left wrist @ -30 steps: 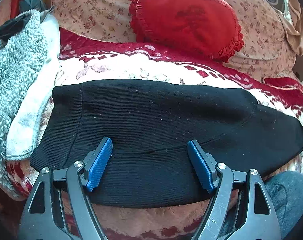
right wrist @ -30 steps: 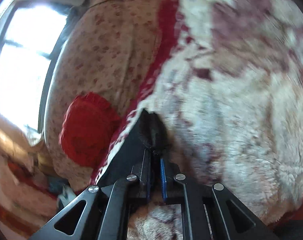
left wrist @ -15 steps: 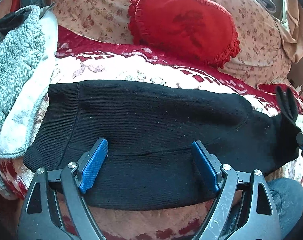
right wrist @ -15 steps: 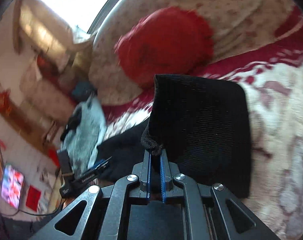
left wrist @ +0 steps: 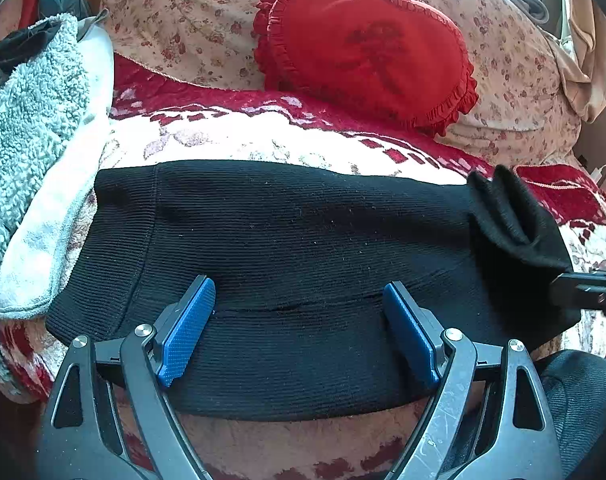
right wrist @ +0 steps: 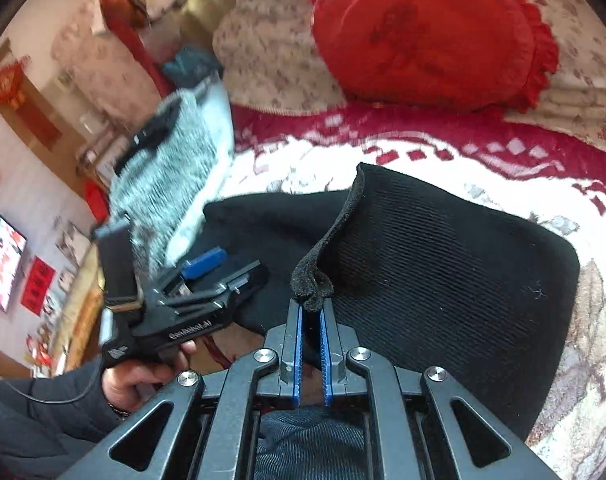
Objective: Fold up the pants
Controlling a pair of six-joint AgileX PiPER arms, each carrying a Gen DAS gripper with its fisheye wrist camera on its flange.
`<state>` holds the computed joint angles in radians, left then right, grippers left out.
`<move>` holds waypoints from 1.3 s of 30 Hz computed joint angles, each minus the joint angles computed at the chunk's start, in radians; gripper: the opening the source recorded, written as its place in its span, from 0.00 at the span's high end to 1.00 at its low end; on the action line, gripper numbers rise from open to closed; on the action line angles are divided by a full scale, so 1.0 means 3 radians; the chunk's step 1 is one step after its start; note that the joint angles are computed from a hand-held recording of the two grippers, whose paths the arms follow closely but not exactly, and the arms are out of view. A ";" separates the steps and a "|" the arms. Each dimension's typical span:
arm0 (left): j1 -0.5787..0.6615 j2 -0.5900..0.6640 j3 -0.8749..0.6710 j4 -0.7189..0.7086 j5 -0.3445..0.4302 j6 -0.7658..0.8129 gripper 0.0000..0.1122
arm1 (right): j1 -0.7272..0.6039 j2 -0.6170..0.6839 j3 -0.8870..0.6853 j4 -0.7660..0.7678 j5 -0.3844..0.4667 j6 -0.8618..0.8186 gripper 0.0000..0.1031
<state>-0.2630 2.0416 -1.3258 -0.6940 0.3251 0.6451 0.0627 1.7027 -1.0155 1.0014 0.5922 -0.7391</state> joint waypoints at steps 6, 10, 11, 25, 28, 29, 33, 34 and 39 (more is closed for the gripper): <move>-0.0021 0.0011 -0.0034 0.0217 0.0003 -0.0195 0.24 | 0.0273 0.0420 -0.0551 -0.1347 0.0195 0.1267 0.92; 0.0041 -0.0020 -0.0175 0.0311 0.0288 -0.0352 0.24 | 0.0201 0.0470 -0.0625 -0.1146 0.0441 0.1021 0.62; 0.0070 -0.0060 -0.0190 0.0205 0.0378 -0.0273 0.24 | 0.0149 0.0427 -0.0560 -0.0941 0.0473 0.0816 0.61; -0.0724 -0.0117 -0.0609 -0.0376 0.0640 0.0980 0.93 | -0.1227 -0.0898 0.1252 0.1902 -0.0677 -0.2553 0.93; -0.0786 0.0152 -0.1020 0.0188 0.0758 0.0176 0.93 | -0.1004 -0.0725 0.1130 0.1710 -0.0888 -0.2305 0.97; -0.0810 0.0268 -0.1178 0.0487 0.0827 -0.0157 0.93 | -0.1034 -0.0685 0.1090 0.1563 -0.0840 -0.2179 0.97; -0.0787 0.0527 -0.1310 0.1015 0.0834 -0.0837 0.93 | -0.0815 -0.0361 0.0854 0.1267 -0.0895 -0.1881 0.97; -0.0758 0.0503 -0.1194 0.0877 0.0742 -0.0715 0.92 | -0.0737 -0.0279 0.0777 0.1049 -0.0945 -0.1638 0.97; -0.0821 0.0392 -0.0863 0.0898 0.0379 -0.0742 0.92 | -0.0343 0.0166 0.0527 -0.0330 -0.1413 -0.0277 0.99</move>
